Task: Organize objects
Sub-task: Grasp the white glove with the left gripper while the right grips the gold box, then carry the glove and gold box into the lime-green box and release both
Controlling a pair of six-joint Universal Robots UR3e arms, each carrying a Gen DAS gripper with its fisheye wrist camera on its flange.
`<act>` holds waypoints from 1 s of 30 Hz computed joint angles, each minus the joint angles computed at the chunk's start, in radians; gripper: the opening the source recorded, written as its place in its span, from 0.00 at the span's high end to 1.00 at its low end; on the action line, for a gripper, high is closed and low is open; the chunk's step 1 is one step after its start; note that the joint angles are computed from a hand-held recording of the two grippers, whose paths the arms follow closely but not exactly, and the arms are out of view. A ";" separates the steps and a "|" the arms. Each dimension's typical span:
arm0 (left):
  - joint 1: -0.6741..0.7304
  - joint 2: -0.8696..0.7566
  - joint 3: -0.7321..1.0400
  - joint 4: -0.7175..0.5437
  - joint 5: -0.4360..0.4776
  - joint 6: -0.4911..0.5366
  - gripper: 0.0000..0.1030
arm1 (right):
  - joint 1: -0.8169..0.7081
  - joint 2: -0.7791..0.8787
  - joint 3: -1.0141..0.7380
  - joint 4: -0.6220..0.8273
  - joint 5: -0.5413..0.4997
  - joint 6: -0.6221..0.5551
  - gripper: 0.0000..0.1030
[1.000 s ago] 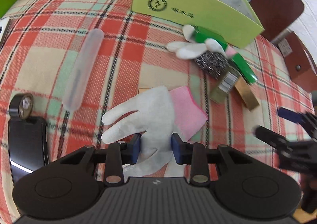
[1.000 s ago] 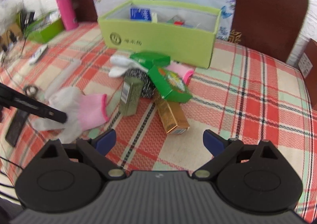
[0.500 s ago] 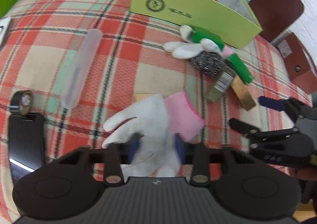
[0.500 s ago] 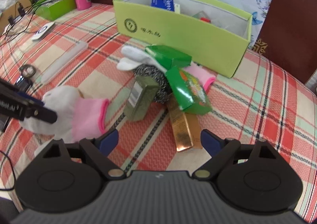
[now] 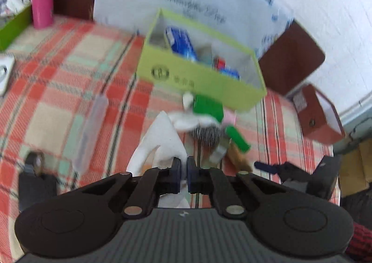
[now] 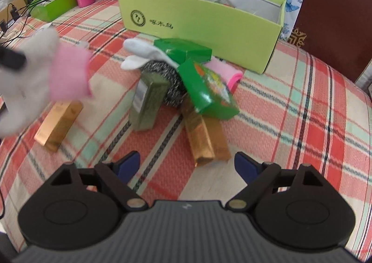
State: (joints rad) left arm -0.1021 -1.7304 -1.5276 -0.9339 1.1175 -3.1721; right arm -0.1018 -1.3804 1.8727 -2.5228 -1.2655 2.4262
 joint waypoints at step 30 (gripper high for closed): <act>-0.094 -0.356 0.635 -0.065 -0.048 -0.048 0.96 | -0.124 -0.092 -0.190 0.347 0.312 -0.083 0.65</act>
State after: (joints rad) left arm -0.1958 -2.0868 -0.8926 -0.9988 1.0694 -3.2197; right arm -0.2261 -1.4729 1.6827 -2.1758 -0.9535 2.3434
